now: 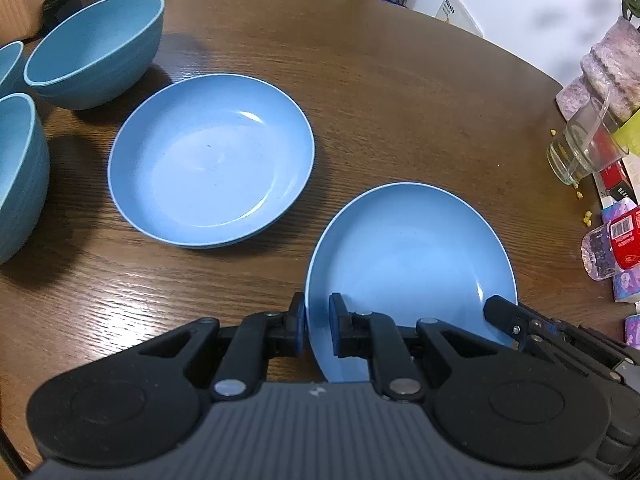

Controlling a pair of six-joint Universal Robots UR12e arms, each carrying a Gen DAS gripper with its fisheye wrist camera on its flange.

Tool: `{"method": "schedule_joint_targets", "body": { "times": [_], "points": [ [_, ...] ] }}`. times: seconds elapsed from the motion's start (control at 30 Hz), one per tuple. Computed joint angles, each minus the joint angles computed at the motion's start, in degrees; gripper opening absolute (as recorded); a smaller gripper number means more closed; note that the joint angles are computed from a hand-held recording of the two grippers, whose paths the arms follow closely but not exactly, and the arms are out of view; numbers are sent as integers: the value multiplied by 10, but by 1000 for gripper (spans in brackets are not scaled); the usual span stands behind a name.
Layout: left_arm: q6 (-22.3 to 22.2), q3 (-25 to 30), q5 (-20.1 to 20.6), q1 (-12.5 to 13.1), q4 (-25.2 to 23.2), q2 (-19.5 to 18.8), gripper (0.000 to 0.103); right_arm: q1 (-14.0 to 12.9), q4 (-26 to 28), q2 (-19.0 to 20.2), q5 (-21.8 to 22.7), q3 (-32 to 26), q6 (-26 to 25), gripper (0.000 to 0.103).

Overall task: Organize plates and bowls
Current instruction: 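Carry the light-blue dish by its rim with both tools toward the cream plate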

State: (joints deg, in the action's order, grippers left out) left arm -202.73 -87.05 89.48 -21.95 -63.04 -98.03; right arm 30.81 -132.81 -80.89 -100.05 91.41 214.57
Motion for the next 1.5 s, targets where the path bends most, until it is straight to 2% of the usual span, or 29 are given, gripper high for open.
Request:
{"method": "schedule_joint_targets", "body": {
  "times": [0.87, 1.13, 1.5],
  "points": [
    [-37, -26, 27, 16, -6, 48, 13, 35, -3, 15, 4, -40, -40, 5],
    [-49, -44, 32, 33, -12, 75, 13, 51, 2, 28, 11, -62, -57, 5],
    [-45, -77, 31, 65, -19, 115, 13, 76, 19, 50, 20, -97, -65, 5]
  ]
}}
